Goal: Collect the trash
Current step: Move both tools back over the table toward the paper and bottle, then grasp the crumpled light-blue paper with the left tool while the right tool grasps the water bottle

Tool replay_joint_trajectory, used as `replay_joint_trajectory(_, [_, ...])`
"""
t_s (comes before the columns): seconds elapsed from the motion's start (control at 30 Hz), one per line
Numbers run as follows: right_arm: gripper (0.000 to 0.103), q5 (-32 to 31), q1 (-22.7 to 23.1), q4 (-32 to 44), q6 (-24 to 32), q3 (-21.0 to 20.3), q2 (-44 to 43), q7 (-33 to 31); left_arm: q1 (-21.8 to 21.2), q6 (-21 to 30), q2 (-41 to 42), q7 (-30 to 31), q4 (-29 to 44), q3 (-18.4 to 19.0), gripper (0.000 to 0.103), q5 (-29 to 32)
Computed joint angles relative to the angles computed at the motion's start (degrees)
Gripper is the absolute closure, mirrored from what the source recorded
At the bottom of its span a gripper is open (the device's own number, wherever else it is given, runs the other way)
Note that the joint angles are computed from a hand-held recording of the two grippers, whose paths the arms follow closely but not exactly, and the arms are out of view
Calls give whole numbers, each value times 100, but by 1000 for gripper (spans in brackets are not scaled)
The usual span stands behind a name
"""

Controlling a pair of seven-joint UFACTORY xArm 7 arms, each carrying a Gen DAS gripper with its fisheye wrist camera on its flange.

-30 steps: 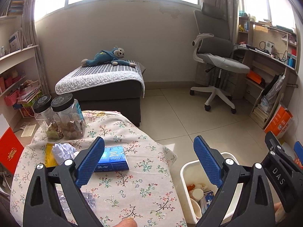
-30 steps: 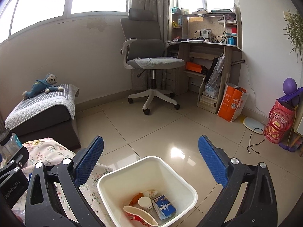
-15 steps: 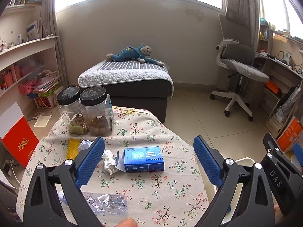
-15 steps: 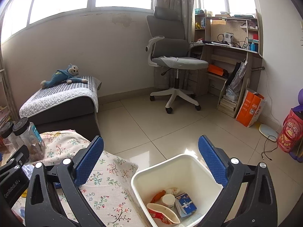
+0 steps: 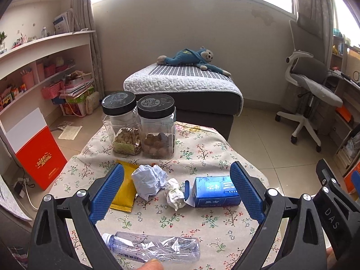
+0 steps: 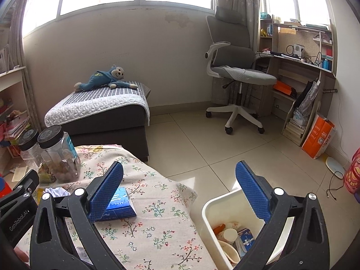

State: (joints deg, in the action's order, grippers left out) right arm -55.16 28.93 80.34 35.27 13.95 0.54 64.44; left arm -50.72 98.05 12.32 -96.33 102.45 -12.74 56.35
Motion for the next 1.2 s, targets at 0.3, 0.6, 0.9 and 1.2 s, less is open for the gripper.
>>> replay_joint_trajectory(0.3, [7, 825, 383, 481, -369, -2, 656, -1028, 1080, -948, -1619, -203, -2124, -69, 11, -1409])
replay_joint_trajectory(0.6, [7, 3314, 464, 923, -166, -62, 1288, -3293, 1996, -3435, -3231, 876, -4457, 660, 11, -3391])
replay_joint_trajectory(0.9, [7, 3845, 600, 1029, 28, -200, 1430, -4044, 2633, -4896, -2767, 1082, -4540, 441, 11, -3901])
replay_joint_trajectory(1.2, [7, 5472, 386, 1033, 263, 373, 1621, -6934, 3036, -4914, -2073, 2175, -4065, 73, 51, -4322])
